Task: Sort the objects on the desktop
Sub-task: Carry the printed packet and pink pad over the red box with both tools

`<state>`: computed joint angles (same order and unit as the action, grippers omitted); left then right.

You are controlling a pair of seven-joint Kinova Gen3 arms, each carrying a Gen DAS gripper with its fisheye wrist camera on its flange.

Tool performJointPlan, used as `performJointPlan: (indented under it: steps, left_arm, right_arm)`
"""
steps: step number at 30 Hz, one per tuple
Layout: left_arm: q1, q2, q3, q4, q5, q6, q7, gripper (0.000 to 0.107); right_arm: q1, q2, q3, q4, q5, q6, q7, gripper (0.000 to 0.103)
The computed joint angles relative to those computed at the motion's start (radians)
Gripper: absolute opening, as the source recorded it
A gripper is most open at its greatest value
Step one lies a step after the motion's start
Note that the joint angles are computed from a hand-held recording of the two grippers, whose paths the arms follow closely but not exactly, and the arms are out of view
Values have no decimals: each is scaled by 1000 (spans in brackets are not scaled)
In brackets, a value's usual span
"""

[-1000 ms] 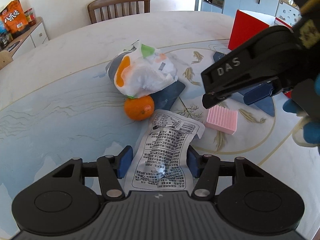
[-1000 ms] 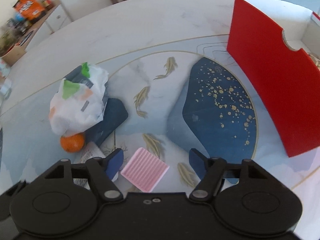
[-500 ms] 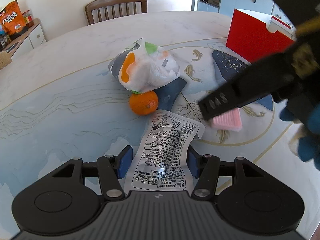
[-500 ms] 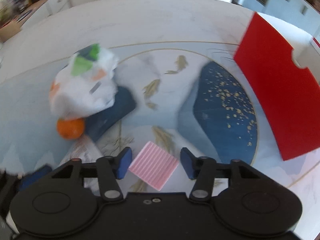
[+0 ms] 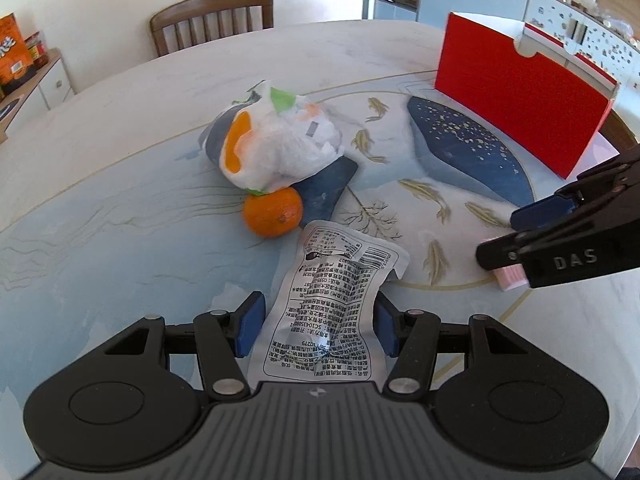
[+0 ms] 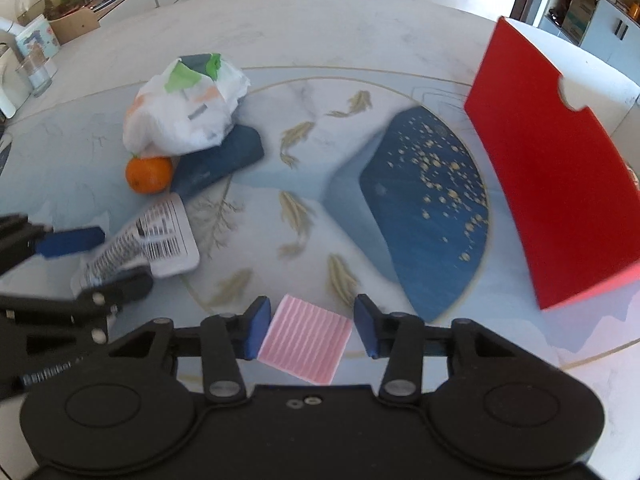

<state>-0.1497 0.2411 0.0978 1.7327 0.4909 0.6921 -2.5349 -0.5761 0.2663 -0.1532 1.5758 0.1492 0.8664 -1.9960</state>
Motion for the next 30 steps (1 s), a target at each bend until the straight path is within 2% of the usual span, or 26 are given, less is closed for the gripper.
performJointPlan:
  steps: [6, 12, 15, 21, 30]
  left_arm:
    - [12, -2, 4, 4, -6, -11, 6, 56]
    - [15, -33, 11, 44, 22, -42, -17, 50]
    - [19, -46, 5, 50, 36, -22, -9, 47]
    - [35, -72, -7, 42, 62, 42, 44, 44]
    - [92, -132, -14, -3, 100, 138, 115, 44]
  right_arm:
    - [50, -35, -8, 45, -60, -18, 64, 45]
    - [93, -75, -14, 98, -108, -52, 144, 45]
    - [118, -100, -15, 123, -138, -67, 188, 45]
    - [196, -156, -9, 152, -268, -74, 320, 45]
    - [307, -243, 42, 142, -454, 0, 542, 45]
